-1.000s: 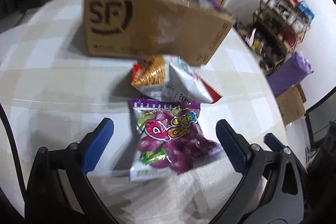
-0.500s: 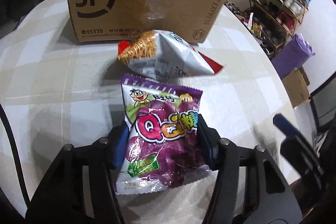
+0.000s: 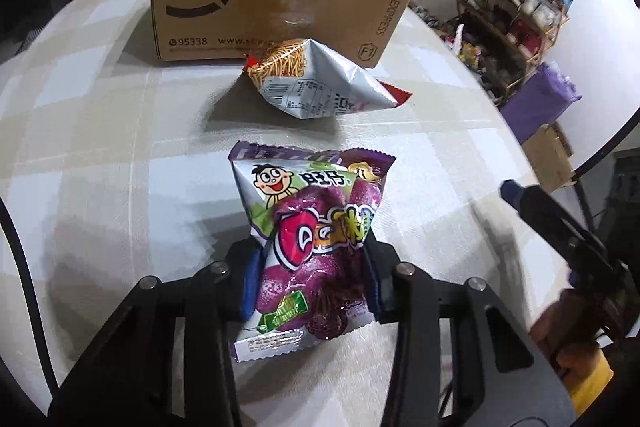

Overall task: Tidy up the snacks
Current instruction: 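Grasp the purple grape candy bag with the left tool while the right tool grasps the white noodle-snack bag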

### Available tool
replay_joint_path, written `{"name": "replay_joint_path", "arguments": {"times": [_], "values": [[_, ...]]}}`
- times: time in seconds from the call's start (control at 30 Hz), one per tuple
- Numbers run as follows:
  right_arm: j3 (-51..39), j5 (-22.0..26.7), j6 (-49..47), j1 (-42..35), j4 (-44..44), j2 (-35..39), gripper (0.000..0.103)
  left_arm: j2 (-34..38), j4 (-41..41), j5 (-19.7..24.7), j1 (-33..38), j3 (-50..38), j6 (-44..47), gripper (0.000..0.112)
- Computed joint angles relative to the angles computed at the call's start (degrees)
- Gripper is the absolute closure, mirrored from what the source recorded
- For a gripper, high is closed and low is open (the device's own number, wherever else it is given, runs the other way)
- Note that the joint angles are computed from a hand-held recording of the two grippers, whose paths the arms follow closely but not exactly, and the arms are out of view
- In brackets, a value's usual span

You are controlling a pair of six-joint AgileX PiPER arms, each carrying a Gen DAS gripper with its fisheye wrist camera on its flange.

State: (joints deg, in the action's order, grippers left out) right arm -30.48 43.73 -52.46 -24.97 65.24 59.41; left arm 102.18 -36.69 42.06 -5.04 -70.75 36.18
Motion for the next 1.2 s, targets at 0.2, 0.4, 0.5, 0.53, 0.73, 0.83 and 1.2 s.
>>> {"name": "replay_joint_path", "arguments": {"times": [0.2,0.4,0.5,0.53,0.73,0.83,1.2], "values": [[-0.5,-1.2,3.2,1.0,-2.3,0.4,0.017,-2.7,-9.8,4.0,7.3,3.2,11.1,0.075],[-8.1,-1.9,12.0,7.3,-10.0,5.2,0.017,-5.6,-14.5,6.5,15.0,8.6,18.2,0.075],[-15.7,-1.3,16.1,11.5,-11.0,10.9,0.017,-6.0,-15.7,7.7,18.8,9.7,20.9,0.075],[-18.6,-0.8,17.4,13.2,-12.1,13.2,0.017,-6.0,-16.0,7.7,19.3,10.2,21.2,0.075],[-35.5,-3.3,36.1,25.8,-33.2,26.5,0.017,-5.1,-16.9,9.8,23.2,11.6,24.1,0.075],[-43.0,-0.3,44.0,28.8,-40.1,32.6,0.017,-4.9,-17.1,11.0,24.7,12.9,26.2,0.075],[-55.3,6.5,59.4,33.5,-53.7,44.1,0.015,-4.1,-18.4,14.1,25.7,12.6,28.5,0.075]]}}
